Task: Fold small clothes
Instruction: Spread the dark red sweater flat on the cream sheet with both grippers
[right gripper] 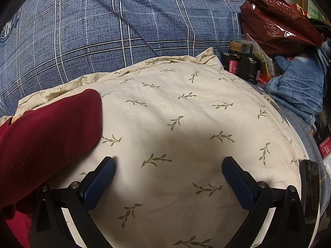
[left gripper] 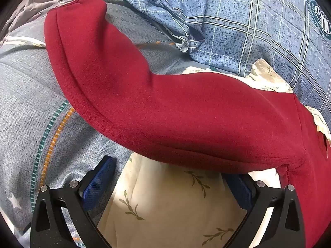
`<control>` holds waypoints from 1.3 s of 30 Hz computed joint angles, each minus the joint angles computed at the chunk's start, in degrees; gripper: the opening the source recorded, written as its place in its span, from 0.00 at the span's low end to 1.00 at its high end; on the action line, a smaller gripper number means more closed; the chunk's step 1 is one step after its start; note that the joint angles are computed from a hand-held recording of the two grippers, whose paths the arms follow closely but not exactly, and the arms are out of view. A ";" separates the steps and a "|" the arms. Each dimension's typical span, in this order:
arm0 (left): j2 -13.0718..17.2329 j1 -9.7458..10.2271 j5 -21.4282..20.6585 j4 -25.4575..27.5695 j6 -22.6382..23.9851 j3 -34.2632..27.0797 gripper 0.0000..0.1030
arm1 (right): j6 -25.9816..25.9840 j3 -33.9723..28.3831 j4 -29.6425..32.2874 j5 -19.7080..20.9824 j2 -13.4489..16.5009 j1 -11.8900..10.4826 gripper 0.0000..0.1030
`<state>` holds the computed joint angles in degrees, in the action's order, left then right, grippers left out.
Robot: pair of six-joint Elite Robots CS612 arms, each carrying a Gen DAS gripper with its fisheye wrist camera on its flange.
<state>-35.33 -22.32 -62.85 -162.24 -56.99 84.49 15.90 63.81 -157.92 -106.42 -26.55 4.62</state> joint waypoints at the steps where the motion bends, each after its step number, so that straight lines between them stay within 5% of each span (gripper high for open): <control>1: 0.00 0.00 0.00 0.00 0.00 0.00 0.99 | 0.00 0.00 0.00 0.00 0.00 0.00 1.00; 18: -0.40 -0.01 -0.35 0.63 0.14 0.31 0.99 | 0.88 -0.28 1.29 -1.09 -0.10 0.52 1.00; 22: -1.09 -0.32 -0.76 1.68 0.39 0.73 0.99 | 0.11 2.80 1.52 0.55 -2.14 1.01 1.00; 27: -2.39 -0.77 -1.31 1.17 -0.09 2.04 0.92 | -0.13 8.30 -0.50 8.03 -6.50 2.18 1.00; 31: -3.84 -2.17 2.32 -1.50 2.45 4.10 0.91 | -0.43 11.45 -3.18 14.15 -9.23 4.32 1.00; 39: -6.82 -5.49 6.10 -7.84 8.83 9.04 0.91 | -0.52 8.98 -1.49 29.72 -8.57 7.37 1.00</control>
<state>-42.15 -27.81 -56.75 -170.07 -48.16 93.54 15.38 72.80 -159.41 -76.69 -35.12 11.99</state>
